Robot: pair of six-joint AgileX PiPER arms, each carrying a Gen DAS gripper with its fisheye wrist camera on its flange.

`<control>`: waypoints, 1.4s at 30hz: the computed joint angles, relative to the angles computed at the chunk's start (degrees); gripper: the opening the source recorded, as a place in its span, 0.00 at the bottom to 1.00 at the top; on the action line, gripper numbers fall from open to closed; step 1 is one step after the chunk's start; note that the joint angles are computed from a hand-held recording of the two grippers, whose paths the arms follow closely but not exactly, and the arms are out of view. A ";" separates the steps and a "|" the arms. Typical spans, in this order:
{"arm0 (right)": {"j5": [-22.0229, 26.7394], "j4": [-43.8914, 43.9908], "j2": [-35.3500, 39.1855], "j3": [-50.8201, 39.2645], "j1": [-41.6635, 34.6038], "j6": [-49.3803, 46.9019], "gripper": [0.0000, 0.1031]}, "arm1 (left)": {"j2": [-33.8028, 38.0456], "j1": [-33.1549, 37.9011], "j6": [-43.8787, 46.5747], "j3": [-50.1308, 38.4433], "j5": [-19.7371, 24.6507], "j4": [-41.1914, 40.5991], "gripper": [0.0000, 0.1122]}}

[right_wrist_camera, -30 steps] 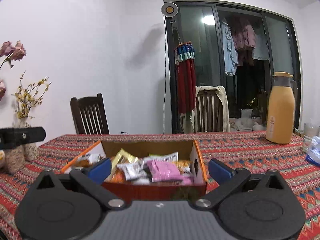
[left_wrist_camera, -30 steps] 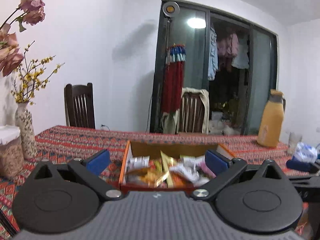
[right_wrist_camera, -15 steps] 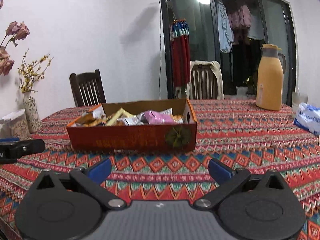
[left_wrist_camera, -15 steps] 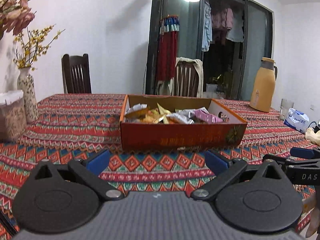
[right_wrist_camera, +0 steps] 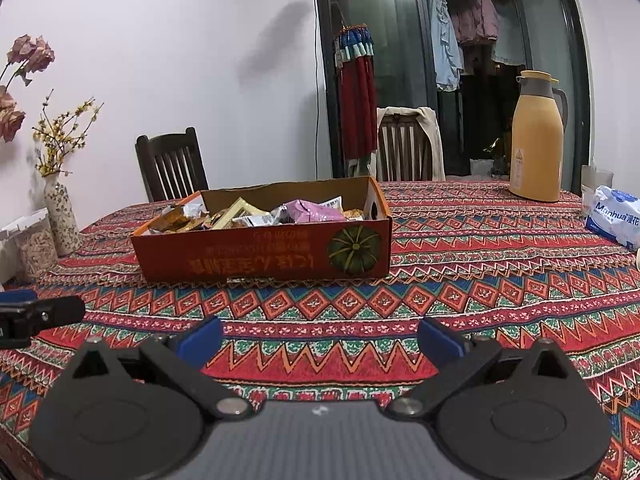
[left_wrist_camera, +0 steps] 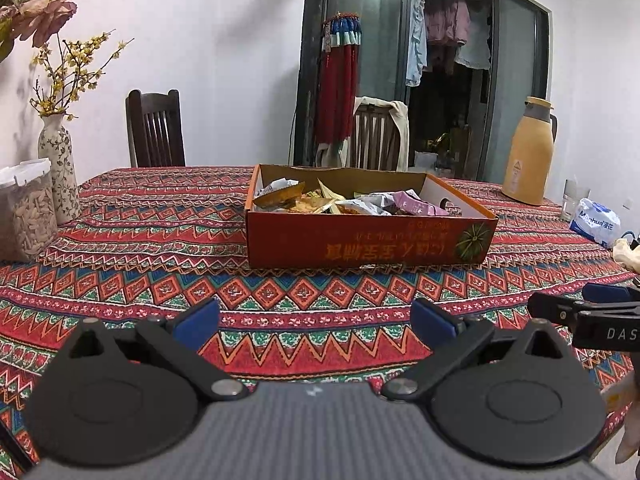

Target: Organize snacks

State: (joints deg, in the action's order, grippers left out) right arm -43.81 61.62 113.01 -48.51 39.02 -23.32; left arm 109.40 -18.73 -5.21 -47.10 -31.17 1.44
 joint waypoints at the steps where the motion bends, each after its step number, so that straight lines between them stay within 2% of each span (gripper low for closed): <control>1: 0.04 -0.09 0.06 -0.01 -0.05 0.06 1.00 | 0.08 0.04 -0.06 -0.01 -0.04 0.08 0.92; 42: 0.91 0.51 0.13 -0.58 -0.35 -0.91 1.00 | 0.44 0.09 -0.38 0.41 -0.83 1.30 0.92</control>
